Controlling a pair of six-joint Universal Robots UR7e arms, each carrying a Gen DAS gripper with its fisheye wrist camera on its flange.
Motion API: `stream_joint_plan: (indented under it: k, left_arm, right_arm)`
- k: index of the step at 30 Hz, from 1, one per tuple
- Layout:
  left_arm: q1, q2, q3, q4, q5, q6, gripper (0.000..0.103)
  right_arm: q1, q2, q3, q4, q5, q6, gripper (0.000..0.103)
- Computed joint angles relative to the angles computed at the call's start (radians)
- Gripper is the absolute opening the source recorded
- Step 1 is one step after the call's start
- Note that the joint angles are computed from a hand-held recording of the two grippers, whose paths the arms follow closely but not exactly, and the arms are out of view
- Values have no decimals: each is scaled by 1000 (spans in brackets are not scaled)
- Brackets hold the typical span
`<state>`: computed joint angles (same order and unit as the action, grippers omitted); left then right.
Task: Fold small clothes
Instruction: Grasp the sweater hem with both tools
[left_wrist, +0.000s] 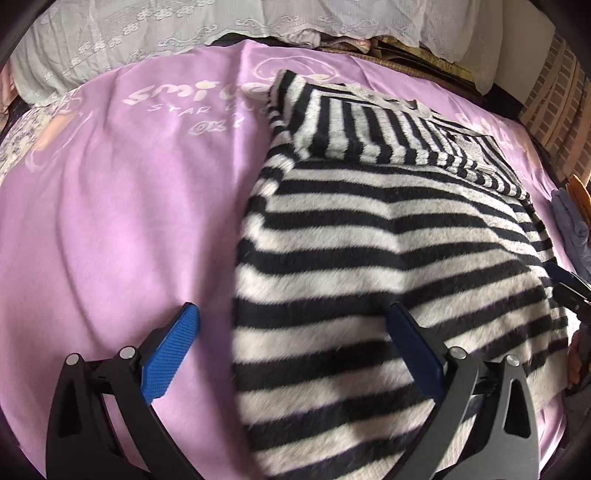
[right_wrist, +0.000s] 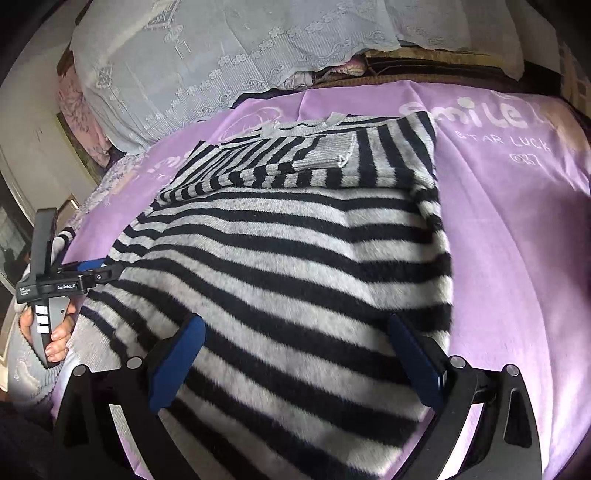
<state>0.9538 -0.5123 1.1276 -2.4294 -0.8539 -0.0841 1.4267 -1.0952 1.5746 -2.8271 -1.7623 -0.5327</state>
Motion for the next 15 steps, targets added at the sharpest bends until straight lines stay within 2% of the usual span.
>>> stream_joint_plan:
  k: [4, 6, 10, 12, 15]
  left_arm:
    - [2, -54, 75, -29, -23, -15, 99]
    - [5, -73, 95, -24, -52, -13, 98]
    - [19, -88, 98, 3, -144, -17, 98]
    - [29, -85, 85, 18, -200, -16, 98]
    - [39, -81, 69, 35, -273, 0, 98]
  right_arm:
    - [-26, -63, 61, -38, 62, 40, 99]
    - [-50, -106, 98, -59, 129, 64, 99]
    - [-74, -138, 116, -37, 91, 100, 99]
    - [-96, -135, 107, 6, 114, 139, 100]
    - [-100, -138, 109, 14, 142, 130, 100]
